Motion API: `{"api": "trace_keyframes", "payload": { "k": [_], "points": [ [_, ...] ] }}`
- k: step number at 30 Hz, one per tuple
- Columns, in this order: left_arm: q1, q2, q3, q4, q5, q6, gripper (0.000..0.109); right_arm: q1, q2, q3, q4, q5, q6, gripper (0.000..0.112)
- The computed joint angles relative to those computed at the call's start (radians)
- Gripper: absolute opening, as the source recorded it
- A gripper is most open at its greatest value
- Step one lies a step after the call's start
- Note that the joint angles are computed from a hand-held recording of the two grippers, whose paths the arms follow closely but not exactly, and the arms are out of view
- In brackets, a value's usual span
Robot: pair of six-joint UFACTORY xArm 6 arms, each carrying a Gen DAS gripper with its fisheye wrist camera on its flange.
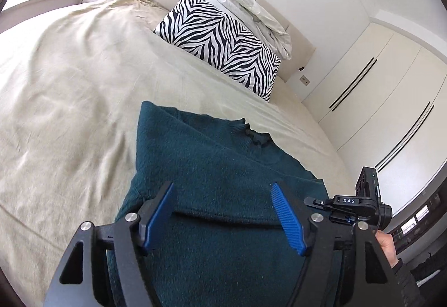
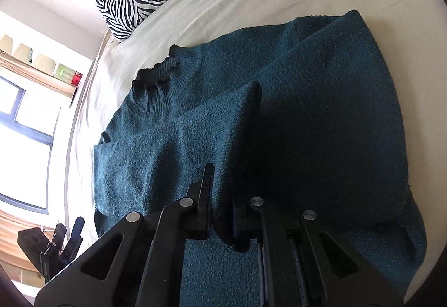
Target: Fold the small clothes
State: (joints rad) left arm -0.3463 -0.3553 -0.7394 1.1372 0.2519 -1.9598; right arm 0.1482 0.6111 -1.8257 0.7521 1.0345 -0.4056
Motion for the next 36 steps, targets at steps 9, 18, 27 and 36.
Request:
{"api": "trace_keyframes", "payload": {
  "k": [9, 18, 27, 36],
  "points": [
    [0.110, 0.261, -0.155, -0.395, 0.060, 0.466, 0.059, -0.009, 0.026, -0.024, 0.018, 0.006, -0.015, 0.010],
    [0.137, 0.199, -0.051, -0.240, 0.025, 0.335, 0.033, -0.061, 0.054, -0.039, 0.113, -0.010, 0.039, 0.011],
    [0.193, 0.087, -0.025, -0.228, 0.007, 0.297, 0.050, -0.121, -0.073, 0.107, 0.255, -0.061, -0.061, 0.031],
    [0.131, 0.310, -0.177, -0.422, 0.072, 0.627, 0.046, -0.078, 0.012, 0.032, 0.300, 0.099, -0.133, 0.044]
  ]
}}
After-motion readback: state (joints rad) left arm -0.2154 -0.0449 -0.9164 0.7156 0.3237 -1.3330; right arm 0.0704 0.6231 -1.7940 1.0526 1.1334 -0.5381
